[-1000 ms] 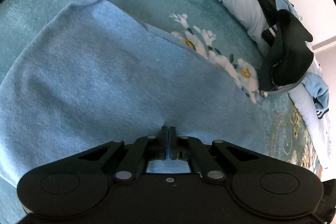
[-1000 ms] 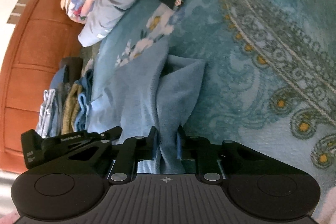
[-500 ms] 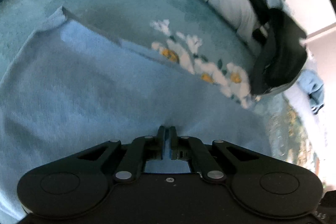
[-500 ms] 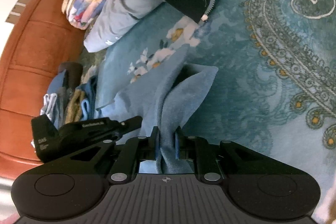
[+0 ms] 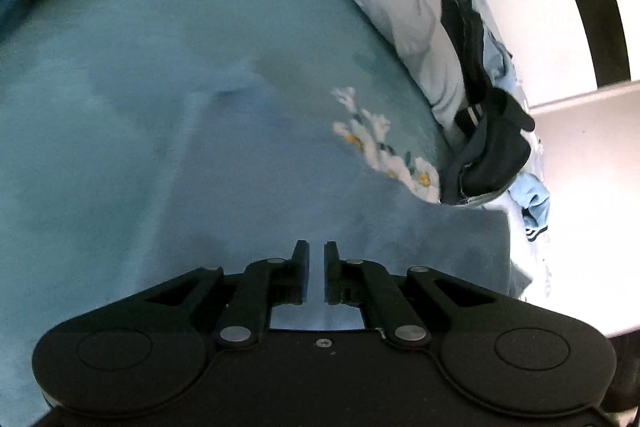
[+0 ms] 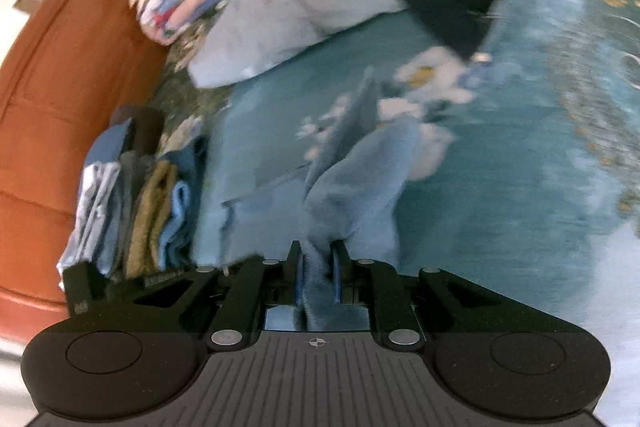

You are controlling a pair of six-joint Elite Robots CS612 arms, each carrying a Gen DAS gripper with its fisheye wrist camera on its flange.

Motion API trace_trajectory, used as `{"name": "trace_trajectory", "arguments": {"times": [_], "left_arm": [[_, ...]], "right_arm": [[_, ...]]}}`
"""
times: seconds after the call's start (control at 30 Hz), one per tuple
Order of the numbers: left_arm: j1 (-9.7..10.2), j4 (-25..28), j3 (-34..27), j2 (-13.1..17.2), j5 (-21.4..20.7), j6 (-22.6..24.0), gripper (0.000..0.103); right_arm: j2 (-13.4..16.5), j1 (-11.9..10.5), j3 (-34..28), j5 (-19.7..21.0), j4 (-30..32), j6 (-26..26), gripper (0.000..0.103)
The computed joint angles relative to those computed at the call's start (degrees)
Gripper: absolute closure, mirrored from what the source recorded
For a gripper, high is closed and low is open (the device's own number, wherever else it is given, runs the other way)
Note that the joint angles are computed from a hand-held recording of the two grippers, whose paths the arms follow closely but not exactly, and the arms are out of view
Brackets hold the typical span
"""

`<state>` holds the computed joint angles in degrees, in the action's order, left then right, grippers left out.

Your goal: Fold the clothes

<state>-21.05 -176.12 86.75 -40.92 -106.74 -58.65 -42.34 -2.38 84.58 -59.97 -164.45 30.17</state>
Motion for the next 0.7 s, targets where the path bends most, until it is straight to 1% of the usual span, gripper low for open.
{"name": "trace_trajectory", "arguments": {"times": [0.07, 0.17, 0.27, 0.3, 0.37, 0.43, 0.47, 0.5, 0.53, 0.57, 0.67, 0.7], "left_arm": [[0.54, -1.36, 2.66, -1.44, -0.23, -0.93, 0.101], [1.49, -3.72, 5.94, -2.98, -1.29, -3.0, 0.097], [2.23, -7.43, 8.48, -3.59, -2.21, -6.35, 0.094], [2.39, -7.79, 9.07, -3.78, -2.3, -6.77, 0.094], [2.67, -7.72, 9.85, -4.11, -2.62, -6.46, 0.094], [2.84, -8.26, 10.59, -4.42, -2.54, -6.12, 0.093], [2.93, -8.68, 10.92, -4.5, -2.67, -6.03, 0.09], [3.0, -9.01, 11.19, -4.55, -2.69, -6.15, 0.089], [3.04, -9.32, 11.44, -4.59, -2.63, -6.42, 0.089], [3.08, -9.56, 11.7, -4.64, -2.66, -6.84, 0.089], [3.14, -10.58, 12.33, -4.83, -2.44, -8.5, 0.089], [3.13, -11.36, 12.59, -4.93, -2.29, -9.06, 0.089]], "right_arm": [[1.06, 1.27, -2.81, 0.5, 2.7, -1.35, 0.092], [3.14, 3.16, -7.52, 1.51, 7.32, -3.53, 0.091], [6.0, 4.92, -12.74, 2.91, 12.19, -5.46, 0.091], [7.02, 5.51, -14.45, 2.96, 14.12, -5.98, 0.091], [8.87, 6.71, -17.63, 2.25, 18.35, -7.07, 0.091], [9.92, 7.74, -19.88, 0.33, 22.08, -8.44, 0.09], [10.26, 8.21, -20.7, -0.73, 23.5, -9.4, 0.088], [10.62, 8.68, -21.56, -1.8, 24.91, -10.32, 0.083], [10.56, 8.83, -21.34, -1.68, 24.19, -10.24, 0.081], [10.32, 8.68, -20.8, -0.34, 23.18, -10.12, 0.079], [9.55, 8.11, -19.2, 4.02, 19.92, -9.89, 0.079], [9.26, 7.93, -18.82, 4.5, 18.99, -9.8, 0.079]]}}
